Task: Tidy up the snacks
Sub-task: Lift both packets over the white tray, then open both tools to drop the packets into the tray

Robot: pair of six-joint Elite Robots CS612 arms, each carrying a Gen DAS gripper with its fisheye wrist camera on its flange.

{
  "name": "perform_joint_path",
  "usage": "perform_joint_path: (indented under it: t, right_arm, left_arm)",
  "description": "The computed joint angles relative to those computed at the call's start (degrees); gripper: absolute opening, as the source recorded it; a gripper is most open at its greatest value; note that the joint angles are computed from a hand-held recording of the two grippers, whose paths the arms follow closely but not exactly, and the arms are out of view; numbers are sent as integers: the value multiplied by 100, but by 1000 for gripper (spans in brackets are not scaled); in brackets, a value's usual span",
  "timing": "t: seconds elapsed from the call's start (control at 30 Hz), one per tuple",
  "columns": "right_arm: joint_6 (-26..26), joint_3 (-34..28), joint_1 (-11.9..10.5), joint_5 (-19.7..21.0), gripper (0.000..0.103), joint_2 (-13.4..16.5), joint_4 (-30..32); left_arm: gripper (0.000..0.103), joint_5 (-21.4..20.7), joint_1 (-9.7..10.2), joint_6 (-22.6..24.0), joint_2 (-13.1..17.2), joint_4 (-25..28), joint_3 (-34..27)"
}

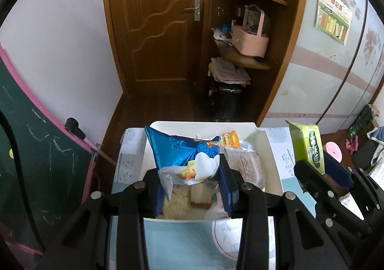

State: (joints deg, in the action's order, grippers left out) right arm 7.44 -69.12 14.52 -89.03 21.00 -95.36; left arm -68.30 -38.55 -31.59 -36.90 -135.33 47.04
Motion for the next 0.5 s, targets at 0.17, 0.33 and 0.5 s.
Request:
perform_joint_path:
  t: [0.17,0.33,0.5]
  right_arm:
    - [49,419,-29,-36,37,-151,-102]
    - [117,666,-28,-55,37,-213,-72]
    - [123,797,-12,-108,37,-241,-22]
  left_arm:
    - [36,-156,89,-16,291,280,-464]
    - [37,-287,143,26,517,513,-798]
    - [37,-360,186,29,647,639,-966]
